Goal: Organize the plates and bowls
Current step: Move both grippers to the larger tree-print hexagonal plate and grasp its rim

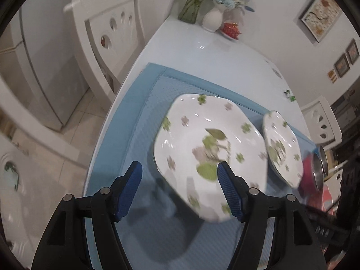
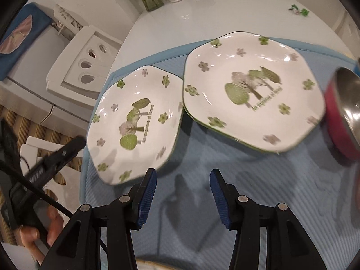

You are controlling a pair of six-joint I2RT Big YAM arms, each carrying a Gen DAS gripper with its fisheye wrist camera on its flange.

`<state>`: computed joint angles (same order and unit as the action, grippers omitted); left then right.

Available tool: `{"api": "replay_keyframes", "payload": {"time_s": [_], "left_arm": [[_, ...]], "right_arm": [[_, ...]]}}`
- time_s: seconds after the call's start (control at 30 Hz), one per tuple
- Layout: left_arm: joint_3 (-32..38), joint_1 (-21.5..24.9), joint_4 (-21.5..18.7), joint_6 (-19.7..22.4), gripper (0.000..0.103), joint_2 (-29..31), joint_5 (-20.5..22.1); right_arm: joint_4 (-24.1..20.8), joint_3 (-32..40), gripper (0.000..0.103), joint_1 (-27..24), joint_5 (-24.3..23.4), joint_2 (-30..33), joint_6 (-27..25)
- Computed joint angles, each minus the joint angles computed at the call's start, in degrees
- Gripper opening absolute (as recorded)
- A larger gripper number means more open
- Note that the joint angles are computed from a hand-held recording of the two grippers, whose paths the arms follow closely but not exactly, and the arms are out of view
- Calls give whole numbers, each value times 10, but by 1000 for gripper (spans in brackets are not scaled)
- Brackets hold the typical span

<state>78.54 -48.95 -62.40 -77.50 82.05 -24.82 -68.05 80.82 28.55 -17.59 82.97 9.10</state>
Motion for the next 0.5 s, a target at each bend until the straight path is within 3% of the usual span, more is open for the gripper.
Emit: {"api": "replay_keyframes", "payload": {"time_s": [0.2, 0.27, 0.5], "left_arm": [[-24, 45, 55, 48, 66, 4, 28], [-27, 57, 69, 69, 61, 9, 40], [-33, 78, 96, 103, 58, 22, 59]], "right_arm": [[24, 14, 47, 8, -2, 36, -7], [28, 20, 47, 7, -3, 50, -7], [41, 30, 47, 6, -19, 74, -3]]}}
